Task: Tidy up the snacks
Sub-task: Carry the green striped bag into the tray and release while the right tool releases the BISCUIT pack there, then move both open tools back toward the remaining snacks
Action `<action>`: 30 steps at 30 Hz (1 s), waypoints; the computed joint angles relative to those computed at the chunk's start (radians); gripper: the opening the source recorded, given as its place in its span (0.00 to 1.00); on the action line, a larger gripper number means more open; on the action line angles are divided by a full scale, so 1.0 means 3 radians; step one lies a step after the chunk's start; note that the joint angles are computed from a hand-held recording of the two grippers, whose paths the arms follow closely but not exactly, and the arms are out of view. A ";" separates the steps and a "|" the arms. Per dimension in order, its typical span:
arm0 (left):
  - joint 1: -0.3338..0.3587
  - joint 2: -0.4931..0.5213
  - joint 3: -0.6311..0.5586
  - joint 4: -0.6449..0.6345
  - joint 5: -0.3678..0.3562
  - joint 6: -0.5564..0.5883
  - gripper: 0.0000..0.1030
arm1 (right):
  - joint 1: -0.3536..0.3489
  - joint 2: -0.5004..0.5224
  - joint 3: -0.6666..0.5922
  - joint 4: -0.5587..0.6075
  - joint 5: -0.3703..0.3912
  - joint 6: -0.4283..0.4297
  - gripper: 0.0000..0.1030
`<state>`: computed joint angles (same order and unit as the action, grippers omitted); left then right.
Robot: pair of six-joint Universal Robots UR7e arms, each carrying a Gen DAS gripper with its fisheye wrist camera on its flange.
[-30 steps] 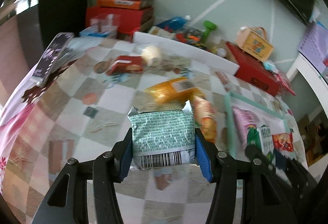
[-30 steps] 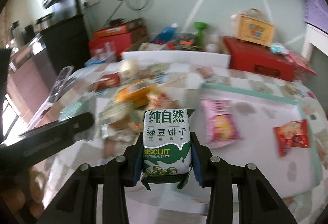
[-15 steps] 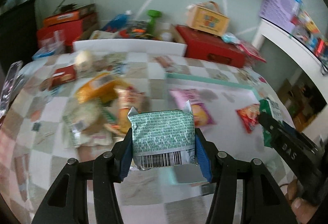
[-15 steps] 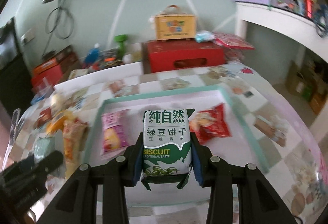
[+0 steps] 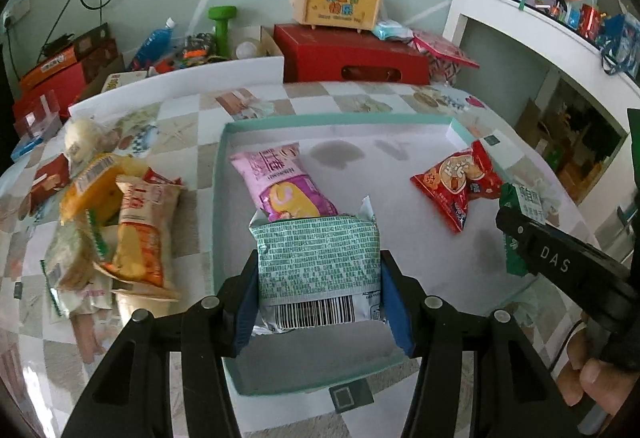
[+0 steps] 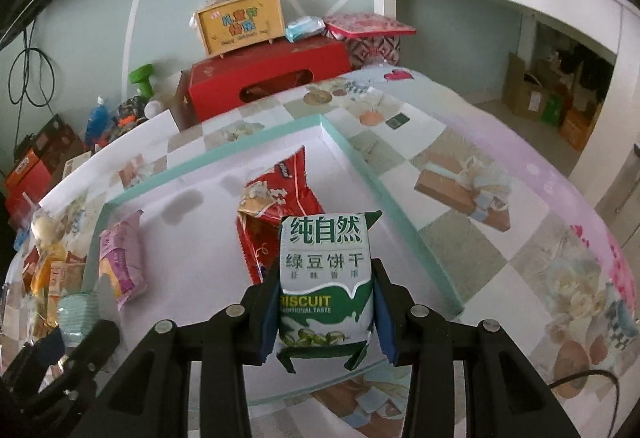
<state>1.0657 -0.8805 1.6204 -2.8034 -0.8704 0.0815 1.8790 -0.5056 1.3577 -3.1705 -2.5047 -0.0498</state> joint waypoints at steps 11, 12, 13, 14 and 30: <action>0.0020 0.0013 -0.0033 0.0097 -0.0065 -0.0055 0.59 | -0.0034 0.0009 -0.0020 0.0134 0.0054 0.0017 0.42; 0.0015 0.0013 -0.0029 0.0090 -0.0036 -0.0052 0.59 | -0.0032 0.0006 -0.0019 0.0139 0.0058 0.0018 0.42; 0.0010 0.0010 -0.0022 0.0071 -0.0026 -0.0040 0.60 | -0.0031 0.0005 -0.0017 0.0138 0.0057 0.0021 0.42; 0.0009 0.0002 -0.0012 0.0051 -0.0038 -0.0032 0.60 | -0.0031 0.0005 -0.0019 0.0136 0.0057 0.0021 0.42; 0.0042 -0.0066 0.0010 0.0020 0.0054 -0.0156 0.68 | -0.0031 0.0022 -0.0039 0.0171 0.0007 0.0063 0.77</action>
<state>1.0782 -0.9003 1.6233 -2.7974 -0.8542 0.0347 1.8698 -0.4992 1.3459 -3.1192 -2.5026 -0.0310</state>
